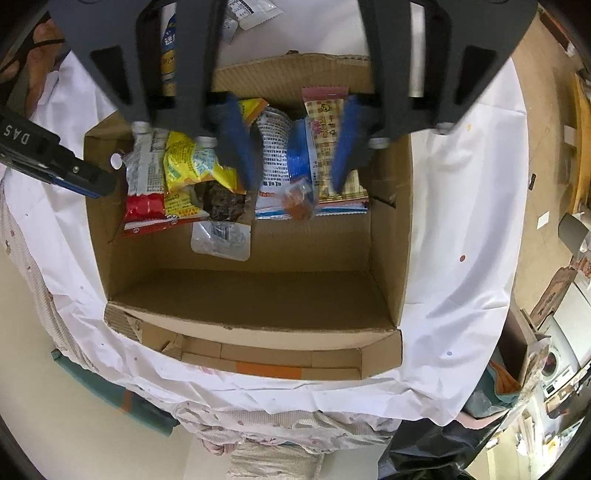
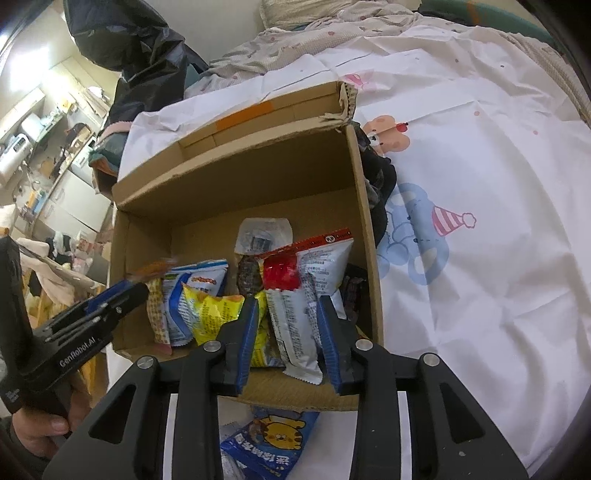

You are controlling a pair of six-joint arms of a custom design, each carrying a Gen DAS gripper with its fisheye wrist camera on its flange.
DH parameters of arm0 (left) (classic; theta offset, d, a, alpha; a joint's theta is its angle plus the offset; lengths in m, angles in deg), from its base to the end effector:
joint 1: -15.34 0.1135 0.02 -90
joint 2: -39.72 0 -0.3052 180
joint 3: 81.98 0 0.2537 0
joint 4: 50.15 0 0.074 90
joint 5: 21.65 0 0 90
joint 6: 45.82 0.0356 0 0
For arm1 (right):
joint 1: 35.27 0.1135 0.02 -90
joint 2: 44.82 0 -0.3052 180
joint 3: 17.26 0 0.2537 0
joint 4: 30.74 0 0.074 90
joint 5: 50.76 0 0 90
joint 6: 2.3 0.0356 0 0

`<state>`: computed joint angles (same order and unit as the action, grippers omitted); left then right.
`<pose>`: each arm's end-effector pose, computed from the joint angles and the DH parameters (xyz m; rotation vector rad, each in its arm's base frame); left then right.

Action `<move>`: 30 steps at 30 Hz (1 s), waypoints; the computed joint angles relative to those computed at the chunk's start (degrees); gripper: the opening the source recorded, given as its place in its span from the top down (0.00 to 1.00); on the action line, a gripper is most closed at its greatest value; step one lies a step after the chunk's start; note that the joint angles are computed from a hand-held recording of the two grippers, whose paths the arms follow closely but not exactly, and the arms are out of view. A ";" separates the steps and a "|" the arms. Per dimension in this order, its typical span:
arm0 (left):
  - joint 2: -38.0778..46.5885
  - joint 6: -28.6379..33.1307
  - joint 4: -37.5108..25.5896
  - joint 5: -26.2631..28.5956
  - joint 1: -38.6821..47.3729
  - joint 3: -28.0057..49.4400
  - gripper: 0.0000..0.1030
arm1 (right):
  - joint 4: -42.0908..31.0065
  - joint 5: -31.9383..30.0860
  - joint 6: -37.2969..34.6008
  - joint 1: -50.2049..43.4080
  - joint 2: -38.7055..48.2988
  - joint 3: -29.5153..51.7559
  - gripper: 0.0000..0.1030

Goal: Organize snacks
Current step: 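Carry both snacks into the box and open both tools to drop them, then withdraw both tools from the box toward the remaining snacks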

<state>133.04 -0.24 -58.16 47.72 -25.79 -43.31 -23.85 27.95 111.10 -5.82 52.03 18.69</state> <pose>0.1843 -0.1443 0.1159 -0.1862 2.5475 -0.0806 0.2089 0.1259 0.1067 -0.2205 2.5909 0.6057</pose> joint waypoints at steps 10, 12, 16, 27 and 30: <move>-1.41 0.89 -1.55 -4.69 -4.45 0.80 0.19 | 1.40 -0.85 0.77 -0.92 -1.32 -0.62 0.26; -1.95 0.51 -1.85 -5.39 -4.81 0.61 0.19 | 1.26 -0.60 0.55 -0.81 -1.54 -0.68 0.26; -3.97 -0.78 -2.86 -6.21 -4.83 -0.10 0.19 | 1.25 -0.35 1.25 -0.44 -2.47 -0.96 0.26; -15.20 -5.93 -11.07 -9.38 -7.23 -3.96 0.19 | -0.56 1.03 2.34 1.69 -8.00 -4.49 0.26; -17.86 -7.82 -13.47 -9.82 -8.07 -4.59 0.19 | -1.38 1.65 2.84 2.15 -10.41 -5.51 0.26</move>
<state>115.18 -8.07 -71.64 37.90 -33.86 -47.90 -25.23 29.60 113.94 -3.67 41.62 13.18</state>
